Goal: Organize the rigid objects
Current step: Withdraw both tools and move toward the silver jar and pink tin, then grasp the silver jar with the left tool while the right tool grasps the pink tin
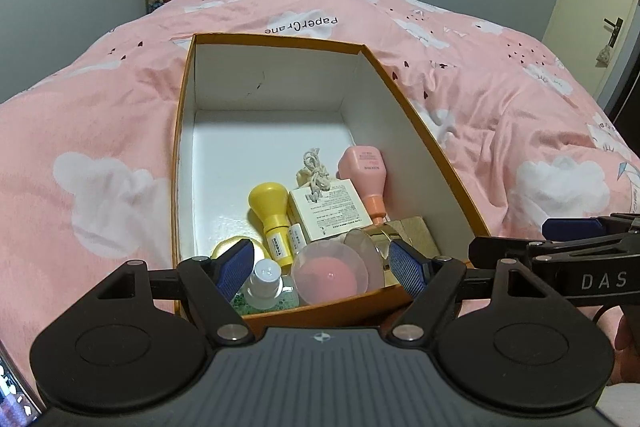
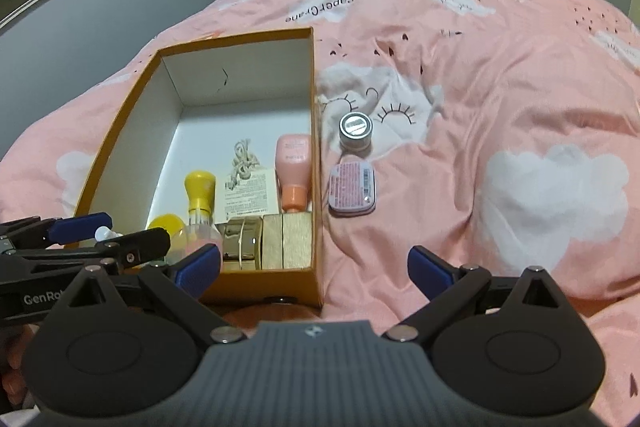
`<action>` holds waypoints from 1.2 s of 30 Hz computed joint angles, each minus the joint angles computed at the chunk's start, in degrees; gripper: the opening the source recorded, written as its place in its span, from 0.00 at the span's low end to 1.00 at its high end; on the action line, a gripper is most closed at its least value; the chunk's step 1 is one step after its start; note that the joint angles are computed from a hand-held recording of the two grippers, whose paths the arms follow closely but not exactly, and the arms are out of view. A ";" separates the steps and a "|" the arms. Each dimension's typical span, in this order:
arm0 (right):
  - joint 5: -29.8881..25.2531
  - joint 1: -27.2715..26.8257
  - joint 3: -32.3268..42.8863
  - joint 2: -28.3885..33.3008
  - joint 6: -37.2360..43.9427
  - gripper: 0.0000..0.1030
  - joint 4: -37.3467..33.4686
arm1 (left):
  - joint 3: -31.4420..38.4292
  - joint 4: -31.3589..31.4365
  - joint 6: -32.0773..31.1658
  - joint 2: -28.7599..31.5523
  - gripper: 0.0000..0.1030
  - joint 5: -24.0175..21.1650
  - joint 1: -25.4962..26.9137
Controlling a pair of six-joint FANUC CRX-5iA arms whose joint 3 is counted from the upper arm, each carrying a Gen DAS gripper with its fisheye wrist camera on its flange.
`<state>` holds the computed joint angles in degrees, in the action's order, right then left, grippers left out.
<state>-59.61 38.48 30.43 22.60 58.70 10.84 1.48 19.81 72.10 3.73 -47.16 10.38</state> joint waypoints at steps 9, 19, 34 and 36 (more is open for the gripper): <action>2.29 -0.41 -1.32 -0.68 -2.33 0.94 1.00 | 0.57 1.25 -3.24 0.50 0.87 0.62 -0.33; -0.61 -5.88 8.35 4.96 -0.44 0.56 -6.18 | 10.94 5.18 -16.58 8.02 0.87 -5.33 -1.36; -16.86 -14.10 38.81 26.56 7.31 0.40 -24.67 | 44.53 3.69 -23.94 30.12 0.75 -27.74 -4.58; -18.52 -14.92 41.38 28.36 7.07 0.37 -26.85 | 49.54 3.30 -24.98 33.04 0.75 -30.33 -5.02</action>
<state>-78.14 23.56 71.81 50.95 65.77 -16.01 51.01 23.11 47.12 36.78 -77.49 5.36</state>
